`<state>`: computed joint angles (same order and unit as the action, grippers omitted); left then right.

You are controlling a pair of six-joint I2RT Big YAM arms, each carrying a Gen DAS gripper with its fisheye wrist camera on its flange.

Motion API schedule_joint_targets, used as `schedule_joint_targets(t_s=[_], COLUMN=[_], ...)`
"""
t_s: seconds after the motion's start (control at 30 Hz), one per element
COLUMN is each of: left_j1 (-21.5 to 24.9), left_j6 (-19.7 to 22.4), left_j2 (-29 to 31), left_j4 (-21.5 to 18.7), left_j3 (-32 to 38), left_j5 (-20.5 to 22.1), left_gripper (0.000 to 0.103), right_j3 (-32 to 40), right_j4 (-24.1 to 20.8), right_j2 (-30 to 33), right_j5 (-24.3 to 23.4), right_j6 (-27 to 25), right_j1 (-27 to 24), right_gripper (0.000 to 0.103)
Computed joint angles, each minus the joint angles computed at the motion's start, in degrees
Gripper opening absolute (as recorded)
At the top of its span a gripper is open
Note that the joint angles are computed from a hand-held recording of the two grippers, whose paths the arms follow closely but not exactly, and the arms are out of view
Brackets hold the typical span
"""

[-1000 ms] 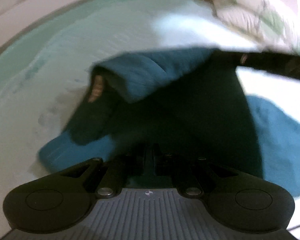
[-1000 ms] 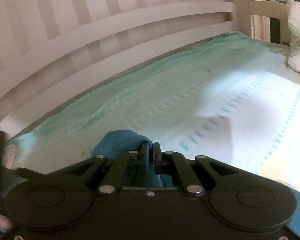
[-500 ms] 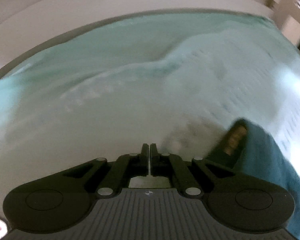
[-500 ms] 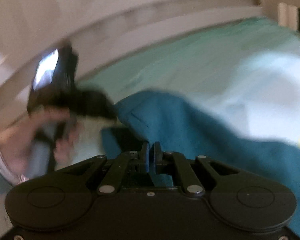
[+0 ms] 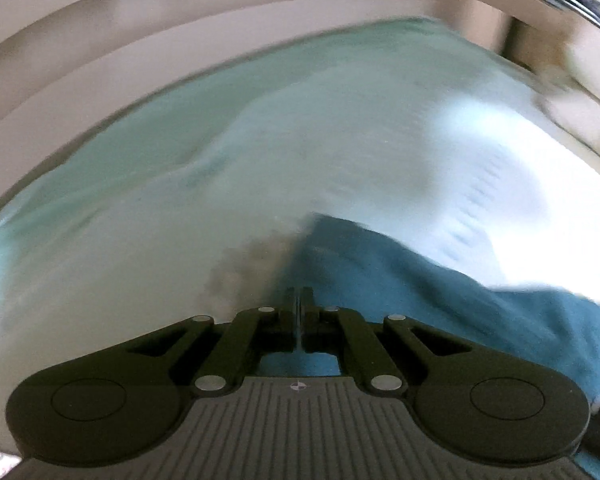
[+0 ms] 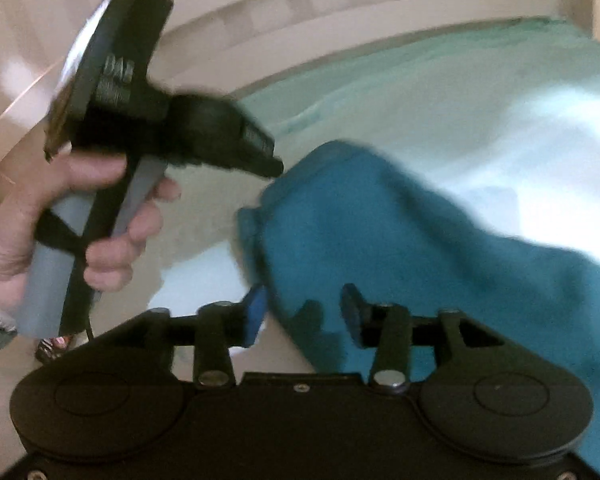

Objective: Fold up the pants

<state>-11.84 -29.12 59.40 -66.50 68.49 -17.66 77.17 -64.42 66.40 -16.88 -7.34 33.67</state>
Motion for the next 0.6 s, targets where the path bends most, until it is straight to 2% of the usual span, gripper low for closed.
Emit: schedule_joint_targets(t_s=[0.1,0.2,0.27,0.33,0.37,0.47,0.6], left_j1=[-2.4,-5.1,-6.4,-7.1,-7.4,-9.1,-12.4], left_j6=[2.6,5.1,6.1,6.0,6.4,7.1,8.0], left_j2=[1.9,3.1,3.3,3.0,1.4,0.7,1.9], left_j4=[0.2,-1.3,-2.4,-3.0,-1.2,-0.6,-1.7], left_j3=[-0.1,-1.0,-2.3,-4.2,-5.8,-7.1,-6.6], left_j5=[2.5,2.8,2.4,1.3,0.7,-2.1,-6.6], left_gripper=[0.003,0.003,0.003,0.003,0.003,0.003,0.003], right_j3=[3.5,7.2,8.2,9.1,10.1,11.2,12.5], right_j4=[-4.9,-7.2,-6.0,-5.4,-5.2,-2.3,-0.4], right_j2=[0.1,2.3,3.9,5.7,7.1,10.3,13.9], right_j5=[-0.1,1.6,4.6,5.1,5.2,8.9,9.1], right_j6=[-3.8,-4.8,-4.5,-4.9,-4.5,0.6,4.3], right_j1=[-5.8,-11.9,-15.3,-18.5,-19.9,-21.9,-23.3], right_gripper=[0.053,0.053,0.057,0.057,0.057,0.057,0.057])
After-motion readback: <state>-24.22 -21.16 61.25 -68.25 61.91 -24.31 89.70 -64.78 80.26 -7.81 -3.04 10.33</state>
